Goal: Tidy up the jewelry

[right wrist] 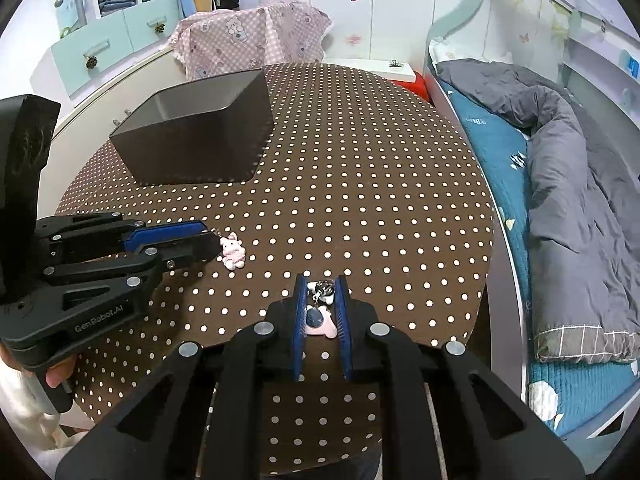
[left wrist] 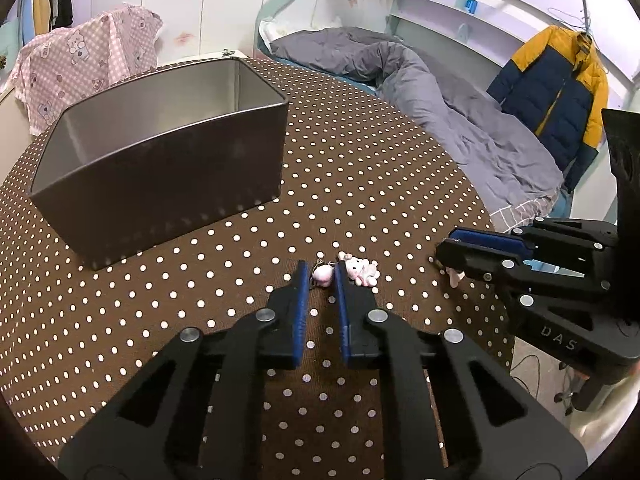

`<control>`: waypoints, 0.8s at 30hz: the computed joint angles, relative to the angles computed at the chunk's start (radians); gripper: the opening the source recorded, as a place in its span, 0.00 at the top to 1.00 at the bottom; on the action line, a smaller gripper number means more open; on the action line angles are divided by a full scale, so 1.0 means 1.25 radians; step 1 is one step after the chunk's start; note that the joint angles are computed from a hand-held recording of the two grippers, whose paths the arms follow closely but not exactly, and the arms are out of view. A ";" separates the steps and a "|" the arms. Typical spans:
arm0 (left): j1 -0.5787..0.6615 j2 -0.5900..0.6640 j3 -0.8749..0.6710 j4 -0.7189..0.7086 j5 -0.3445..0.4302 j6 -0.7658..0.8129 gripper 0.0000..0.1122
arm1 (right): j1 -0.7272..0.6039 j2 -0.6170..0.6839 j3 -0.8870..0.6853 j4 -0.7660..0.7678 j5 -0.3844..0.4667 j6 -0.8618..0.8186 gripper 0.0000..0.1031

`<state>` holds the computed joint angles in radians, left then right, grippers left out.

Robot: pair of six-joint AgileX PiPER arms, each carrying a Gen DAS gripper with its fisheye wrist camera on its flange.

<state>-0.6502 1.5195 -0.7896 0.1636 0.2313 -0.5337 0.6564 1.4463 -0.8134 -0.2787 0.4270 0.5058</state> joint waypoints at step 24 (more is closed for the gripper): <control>0.002 -0.079 0.036 0.165 0.012 -0.144 0.88 | 0.021 0.011 -0.050 -0.042 0.009 0.019 0.88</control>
